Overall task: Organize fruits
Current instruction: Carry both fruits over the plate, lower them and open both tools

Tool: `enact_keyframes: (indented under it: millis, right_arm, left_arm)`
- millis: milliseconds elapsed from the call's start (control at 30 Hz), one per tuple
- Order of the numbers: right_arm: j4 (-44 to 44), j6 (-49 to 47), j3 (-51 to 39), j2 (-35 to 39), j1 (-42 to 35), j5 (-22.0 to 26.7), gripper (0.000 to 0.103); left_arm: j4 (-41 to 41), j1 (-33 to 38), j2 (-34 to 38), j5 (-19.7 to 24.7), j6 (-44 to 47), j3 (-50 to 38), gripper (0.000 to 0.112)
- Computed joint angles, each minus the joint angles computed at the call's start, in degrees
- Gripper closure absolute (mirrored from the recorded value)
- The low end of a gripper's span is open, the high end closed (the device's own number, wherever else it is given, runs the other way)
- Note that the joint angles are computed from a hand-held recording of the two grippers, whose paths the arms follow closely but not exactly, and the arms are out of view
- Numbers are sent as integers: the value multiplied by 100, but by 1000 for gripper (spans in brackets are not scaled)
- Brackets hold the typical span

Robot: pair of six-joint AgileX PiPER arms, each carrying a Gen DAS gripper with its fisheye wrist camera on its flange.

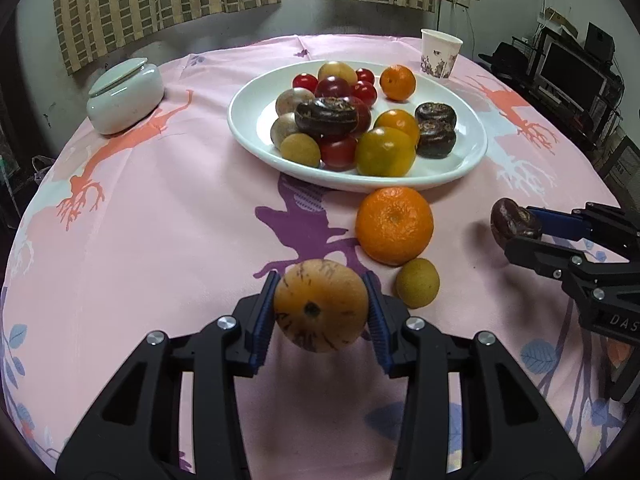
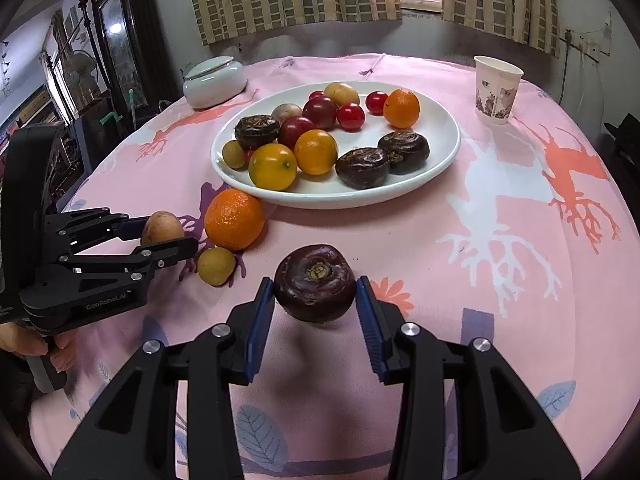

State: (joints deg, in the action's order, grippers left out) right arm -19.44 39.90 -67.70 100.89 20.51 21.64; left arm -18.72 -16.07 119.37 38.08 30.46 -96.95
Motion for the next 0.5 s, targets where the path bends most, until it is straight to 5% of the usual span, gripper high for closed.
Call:
enact_keyframes:
  millis: [500]
  right_arm:
    - [-782, 459, -300, -379, -83, 361, 61]
  left_arm:
    - [-451, -48, -172, 426, -83, -957, 70]
